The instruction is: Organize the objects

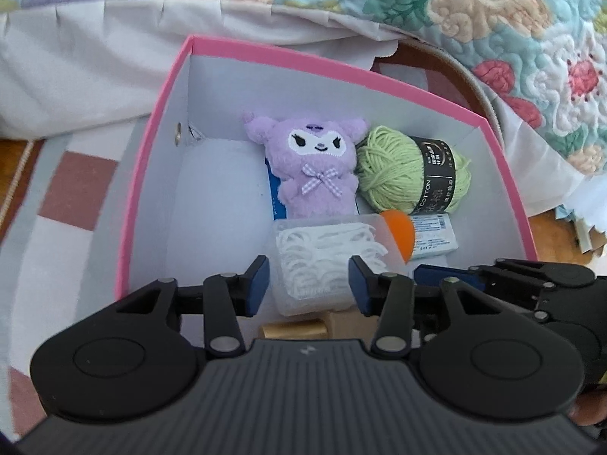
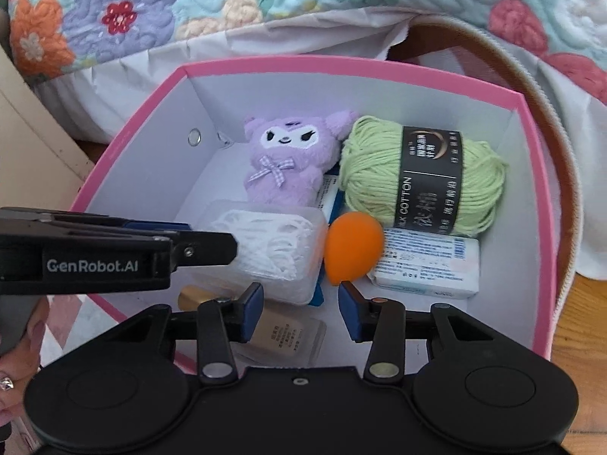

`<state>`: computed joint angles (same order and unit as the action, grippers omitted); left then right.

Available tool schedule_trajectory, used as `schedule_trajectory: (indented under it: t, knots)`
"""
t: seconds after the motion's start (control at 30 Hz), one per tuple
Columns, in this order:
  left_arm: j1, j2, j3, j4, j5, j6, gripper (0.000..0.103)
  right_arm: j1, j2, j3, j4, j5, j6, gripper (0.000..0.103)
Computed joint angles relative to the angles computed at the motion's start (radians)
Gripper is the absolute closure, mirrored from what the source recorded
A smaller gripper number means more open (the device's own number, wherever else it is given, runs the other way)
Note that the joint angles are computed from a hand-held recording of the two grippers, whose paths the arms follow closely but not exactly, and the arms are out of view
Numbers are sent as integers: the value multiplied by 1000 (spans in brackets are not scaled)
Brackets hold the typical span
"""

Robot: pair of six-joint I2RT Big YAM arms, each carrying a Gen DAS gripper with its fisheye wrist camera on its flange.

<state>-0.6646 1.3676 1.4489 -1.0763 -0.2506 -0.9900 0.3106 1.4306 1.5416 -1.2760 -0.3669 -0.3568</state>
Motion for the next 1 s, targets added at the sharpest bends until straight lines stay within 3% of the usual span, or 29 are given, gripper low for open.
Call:
schedule_trajectory:
  t: [0.07,0.37,0.43,0.53,0.8,1.0]
  knots:
    - [-7,-12,12,-9,-4,-3,40,-12,-20,-9,3,-12,-5,54]
    - [-27,-46,58,-99,-12,-25,34,-48,-121,-30,-9,-62,-41,47]
    - [-35,-52,77,-129,-4,-28,34,-55,-157,-44,9,-54,-72,39]
    - [-52,-76,91,-172,12,-57,34,-66,-208,-71,47,-50,-113,36]
    - [-147,-117,165,-344,-58,-159,33,-120,-239,-1,-27,-123,-60,35]
    - [-254,-90,298,-511,-181,-218,28,-129,-290,20,-75,-111,-47,32]
